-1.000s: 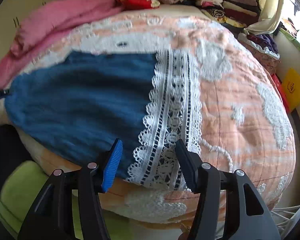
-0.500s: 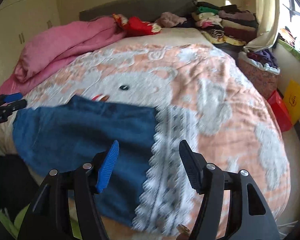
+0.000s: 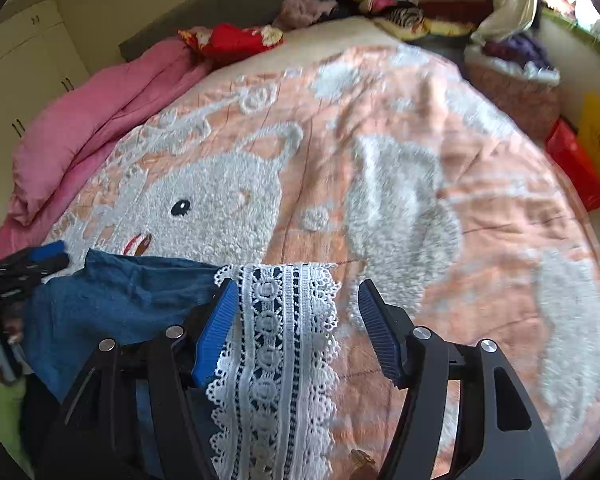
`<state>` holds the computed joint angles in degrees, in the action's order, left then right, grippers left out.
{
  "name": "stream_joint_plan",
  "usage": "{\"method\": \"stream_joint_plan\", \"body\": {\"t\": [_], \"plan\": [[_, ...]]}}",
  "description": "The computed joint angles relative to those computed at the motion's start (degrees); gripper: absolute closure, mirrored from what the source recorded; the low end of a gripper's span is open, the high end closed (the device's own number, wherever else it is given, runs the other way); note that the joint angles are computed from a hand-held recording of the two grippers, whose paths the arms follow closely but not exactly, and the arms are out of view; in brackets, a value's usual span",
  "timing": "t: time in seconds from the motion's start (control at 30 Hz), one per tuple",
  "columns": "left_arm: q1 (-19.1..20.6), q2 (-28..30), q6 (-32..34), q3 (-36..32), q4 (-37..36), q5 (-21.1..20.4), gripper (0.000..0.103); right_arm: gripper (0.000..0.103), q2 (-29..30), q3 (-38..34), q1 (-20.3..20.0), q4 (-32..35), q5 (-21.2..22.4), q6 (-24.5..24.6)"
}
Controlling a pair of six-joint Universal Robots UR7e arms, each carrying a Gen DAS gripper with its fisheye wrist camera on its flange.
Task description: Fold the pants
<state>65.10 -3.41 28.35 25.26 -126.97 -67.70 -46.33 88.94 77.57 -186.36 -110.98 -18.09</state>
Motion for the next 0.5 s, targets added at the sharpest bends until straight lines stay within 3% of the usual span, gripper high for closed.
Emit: {"method": "stream_joint_plan", "body": {"t": [0.07, 0.13, 0.17, 0.2, 0.23, 0.3, 0.4, 0.5], "plan": [[0.57, 5.15, -0.96, -9.50, 6.93, -0.07, 0.039, 0.042, 0.23, -0.81, -0.65, 1.74, 1.15, 0.36], [0.83, 7.82, -0.65, -14.05, 9.76, -0.09, 0.039, 0.042, 0.35, -1.35, -1.35, 3.62, 2.80, 0.80], [0.99, 8.89, -0.83, -16.04, 11.43, -0.65, 0.040, 0.052, 0.36, -1.40, -1.59, 4.19, 3.58, 0.78], [1.24, 10.18, -1.48, -18.69, 13.90, -1.83, 0.056, 0.063, 0.31, -1.48, -1.86, 5.21, 4.68, 0.54], [1.34, 10.81, -1.70, -20.05, 15.02, -2.53, 0.081, 0.066, 0.32, -1.47, -2.07, 6.18, 5.60, -0.24], [1.29, 8.51, -1.56, -15.57, 12.39, -3.77, 0.095, 0.079, 0.46, -1.10, -1.88, 5.43, 5.55, -2.52], [0.95, 5.10, -0.82, -9.09, 6.90, -5.01, 0.099, 0.082, 0.04, 0.41, -1.33, 1.74, 5.86, -5.04], [0.32, 4.31, 2.36, -5.87, 1.01, -2.86, 0.099, 0.082, 0.31, 0.25, -0.67, -1.15, 5.00, -6.38]]}}
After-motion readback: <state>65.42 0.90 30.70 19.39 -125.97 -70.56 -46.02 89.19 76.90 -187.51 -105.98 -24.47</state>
